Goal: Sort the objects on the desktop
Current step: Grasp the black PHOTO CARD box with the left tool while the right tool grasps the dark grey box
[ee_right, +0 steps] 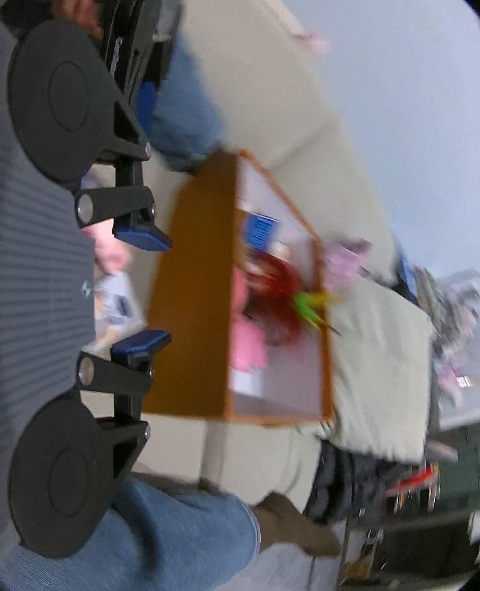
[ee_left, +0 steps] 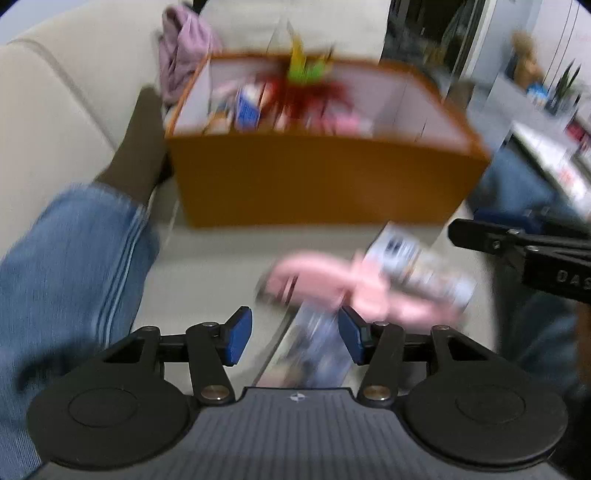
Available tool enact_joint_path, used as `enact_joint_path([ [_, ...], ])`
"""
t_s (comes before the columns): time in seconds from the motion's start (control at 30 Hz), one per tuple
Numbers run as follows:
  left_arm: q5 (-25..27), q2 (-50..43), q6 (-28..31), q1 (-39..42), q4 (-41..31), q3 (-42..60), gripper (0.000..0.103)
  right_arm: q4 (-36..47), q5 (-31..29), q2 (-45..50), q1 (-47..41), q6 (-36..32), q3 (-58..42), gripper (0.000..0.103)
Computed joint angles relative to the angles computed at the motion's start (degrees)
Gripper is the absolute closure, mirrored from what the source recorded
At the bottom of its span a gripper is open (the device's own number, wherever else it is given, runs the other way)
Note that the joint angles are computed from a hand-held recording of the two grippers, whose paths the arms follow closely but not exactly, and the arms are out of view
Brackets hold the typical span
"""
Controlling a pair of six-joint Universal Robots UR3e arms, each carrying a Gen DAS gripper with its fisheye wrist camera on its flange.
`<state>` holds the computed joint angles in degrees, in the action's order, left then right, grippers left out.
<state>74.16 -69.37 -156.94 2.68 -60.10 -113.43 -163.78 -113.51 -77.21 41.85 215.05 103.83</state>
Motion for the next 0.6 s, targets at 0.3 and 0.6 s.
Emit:
enact_joint_path([
  [0.3, -3.01, 2.06, 2.23, 5.39, 0.75, -7.06, 0.034, 13.42, 12.28, -2.91, -1.93, 10.83, 2.31, 0.042],
  [0.6, -8.92, -0.50, 2.89, 9.52, -3.57, -7.43, 0.023, 3.78, 26.03, -3.13, -7.65, 15.68, 10.95, 0.034],
])
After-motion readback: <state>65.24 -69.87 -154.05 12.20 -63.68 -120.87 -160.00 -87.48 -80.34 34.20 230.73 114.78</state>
